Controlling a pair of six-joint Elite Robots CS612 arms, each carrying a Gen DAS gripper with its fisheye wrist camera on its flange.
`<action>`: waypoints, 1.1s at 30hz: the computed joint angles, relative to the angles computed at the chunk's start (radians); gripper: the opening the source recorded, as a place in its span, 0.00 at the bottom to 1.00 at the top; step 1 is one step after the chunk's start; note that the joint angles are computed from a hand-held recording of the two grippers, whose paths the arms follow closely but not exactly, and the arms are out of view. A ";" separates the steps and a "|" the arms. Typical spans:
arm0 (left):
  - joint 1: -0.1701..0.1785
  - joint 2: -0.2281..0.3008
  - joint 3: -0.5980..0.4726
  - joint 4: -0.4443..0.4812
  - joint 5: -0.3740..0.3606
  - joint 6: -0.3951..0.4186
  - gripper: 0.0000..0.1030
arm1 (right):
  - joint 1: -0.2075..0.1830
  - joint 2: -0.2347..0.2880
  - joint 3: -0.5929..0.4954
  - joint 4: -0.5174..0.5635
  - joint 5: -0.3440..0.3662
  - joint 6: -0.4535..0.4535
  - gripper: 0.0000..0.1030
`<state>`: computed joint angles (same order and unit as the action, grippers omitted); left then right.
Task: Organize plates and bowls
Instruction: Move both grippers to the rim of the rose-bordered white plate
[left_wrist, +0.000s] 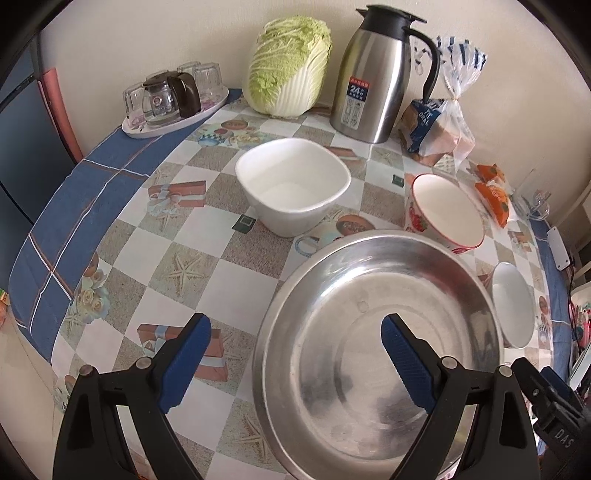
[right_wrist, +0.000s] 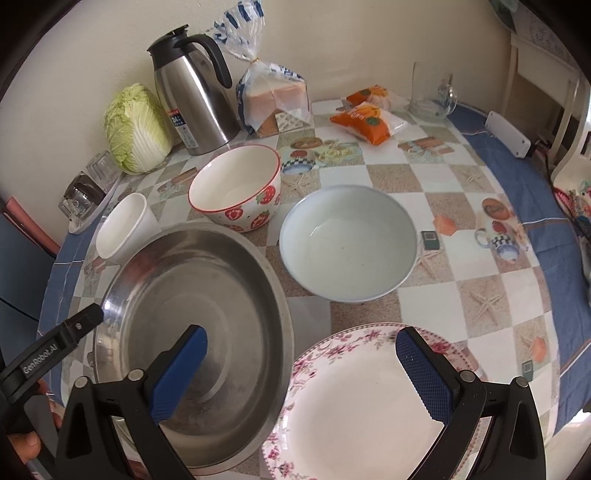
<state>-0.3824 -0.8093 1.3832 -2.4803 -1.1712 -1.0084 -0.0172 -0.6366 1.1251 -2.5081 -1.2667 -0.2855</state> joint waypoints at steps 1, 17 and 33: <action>-0.005 -0.002 0.002 -0.006 0.014 -0.003 0.91 | -0.001 -0.002 0.005 -0.009 0.003 -0.001 1.00; -0.084 -0.002 0.052 -0.259 0.077 0.069 0.91 | -0.055 -0.059 0.153 -0.225 0.079 -0.080 1.00; -0.139 0.024 0.037 -0.393 -0.044 0.157 0.91 | -0.129 -0.064 0.194 -0.319 0.092 0.049 1.00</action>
